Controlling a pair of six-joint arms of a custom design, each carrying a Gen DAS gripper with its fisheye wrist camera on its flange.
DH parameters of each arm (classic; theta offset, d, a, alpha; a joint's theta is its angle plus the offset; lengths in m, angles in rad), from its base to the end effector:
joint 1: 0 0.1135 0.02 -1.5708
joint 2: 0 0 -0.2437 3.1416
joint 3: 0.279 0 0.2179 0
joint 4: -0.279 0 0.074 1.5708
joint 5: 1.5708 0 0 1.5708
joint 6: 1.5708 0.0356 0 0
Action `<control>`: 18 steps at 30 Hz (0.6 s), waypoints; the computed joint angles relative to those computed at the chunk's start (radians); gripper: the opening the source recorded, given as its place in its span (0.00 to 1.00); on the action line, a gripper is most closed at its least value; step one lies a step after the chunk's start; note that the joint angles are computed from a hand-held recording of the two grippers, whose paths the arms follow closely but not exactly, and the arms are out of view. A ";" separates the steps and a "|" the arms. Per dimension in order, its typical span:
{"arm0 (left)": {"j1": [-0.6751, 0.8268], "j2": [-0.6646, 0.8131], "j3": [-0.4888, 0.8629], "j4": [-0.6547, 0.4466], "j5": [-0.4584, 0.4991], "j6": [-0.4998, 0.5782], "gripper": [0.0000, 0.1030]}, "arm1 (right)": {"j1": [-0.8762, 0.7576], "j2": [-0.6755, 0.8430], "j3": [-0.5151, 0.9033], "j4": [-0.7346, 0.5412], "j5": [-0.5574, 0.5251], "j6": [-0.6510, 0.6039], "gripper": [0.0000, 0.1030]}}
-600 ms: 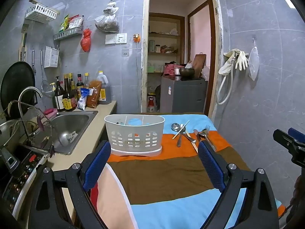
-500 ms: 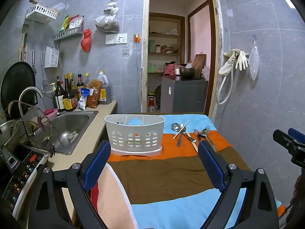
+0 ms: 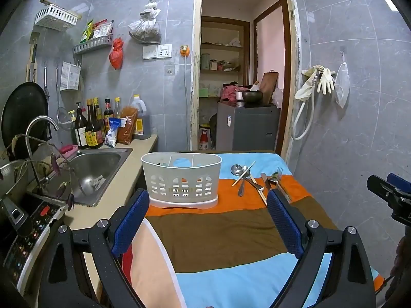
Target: Organize utensils
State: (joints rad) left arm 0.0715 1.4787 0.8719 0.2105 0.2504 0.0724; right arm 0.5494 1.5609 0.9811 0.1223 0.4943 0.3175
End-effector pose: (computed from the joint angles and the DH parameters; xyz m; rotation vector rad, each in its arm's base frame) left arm 0.3038 0.0129 0.2441 0.1643 1.9502 -0.1515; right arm 0.2819 0.1528 0.2461 0.0784 1.9691 0.0631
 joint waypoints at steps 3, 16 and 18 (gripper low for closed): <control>0.001 0.000 0.001 -0.002 0.002 0.000 0.87 | 0.014 0.010 0.013 -0.007 0.011 0.007 1.00; 0.016 0.041 -0.074 0.106 0.022 0.010 0.87 | 0.008 0.013 -0.002 0.003 0.002 0.014 1.00; 0.024 0.048 -0.070 0.105 0.029 0.013 0.87 | 0.008 0.011 -0.004 0.002 0.001 0.016 1.00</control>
